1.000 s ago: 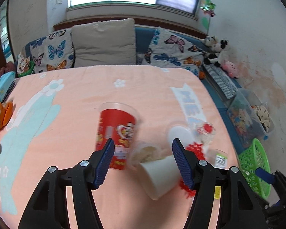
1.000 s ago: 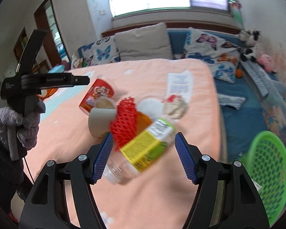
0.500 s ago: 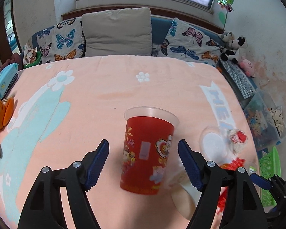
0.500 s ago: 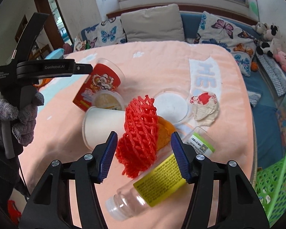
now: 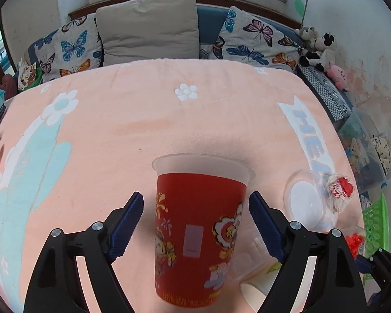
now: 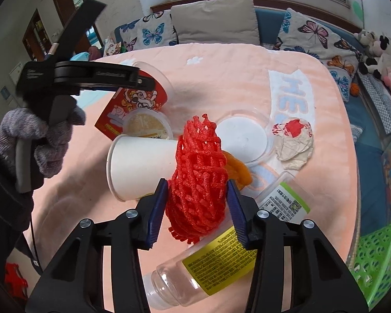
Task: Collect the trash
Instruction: 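Grasp the red cup with the left gripper while the right gripper grasps the red netting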
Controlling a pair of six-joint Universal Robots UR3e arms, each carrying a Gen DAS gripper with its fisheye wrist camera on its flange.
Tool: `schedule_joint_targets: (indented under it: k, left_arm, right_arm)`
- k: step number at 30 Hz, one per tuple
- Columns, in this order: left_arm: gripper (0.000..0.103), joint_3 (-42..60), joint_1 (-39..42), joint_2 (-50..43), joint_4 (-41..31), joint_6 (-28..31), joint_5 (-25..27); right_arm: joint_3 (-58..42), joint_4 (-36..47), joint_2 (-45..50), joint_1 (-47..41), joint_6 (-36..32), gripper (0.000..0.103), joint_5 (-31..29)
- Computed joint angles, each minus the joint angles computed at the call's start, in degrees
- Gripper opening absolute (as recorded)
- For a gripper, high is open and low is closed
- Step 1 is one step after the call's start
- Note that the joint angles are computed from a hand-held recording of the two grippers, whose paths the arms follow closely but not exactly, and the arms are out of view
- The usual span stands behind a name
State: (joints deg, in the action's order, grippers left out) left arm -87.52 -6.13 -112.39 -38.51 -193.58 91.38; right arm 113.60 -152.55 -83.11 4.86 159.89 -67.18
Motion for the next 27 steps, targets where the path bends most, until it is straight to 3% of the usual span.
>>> schedule_joint_targets:
  k: [7, 27]
  left_arm:
    - [0.073, 1.0, 0.6, -2.1, 0.6, -0.1, -2.3]
    - [0.071, -3.0, -3.3, 8.6, 2.7, -1.6, 4.2]
  right_arm:
    - [2.0, -0.2, -2.7, -1.1, -0.4, 0.038, 1.6]
    - [9.2, 4.8, -19.9, -10.3, -1.2, 0.036, 9.3]
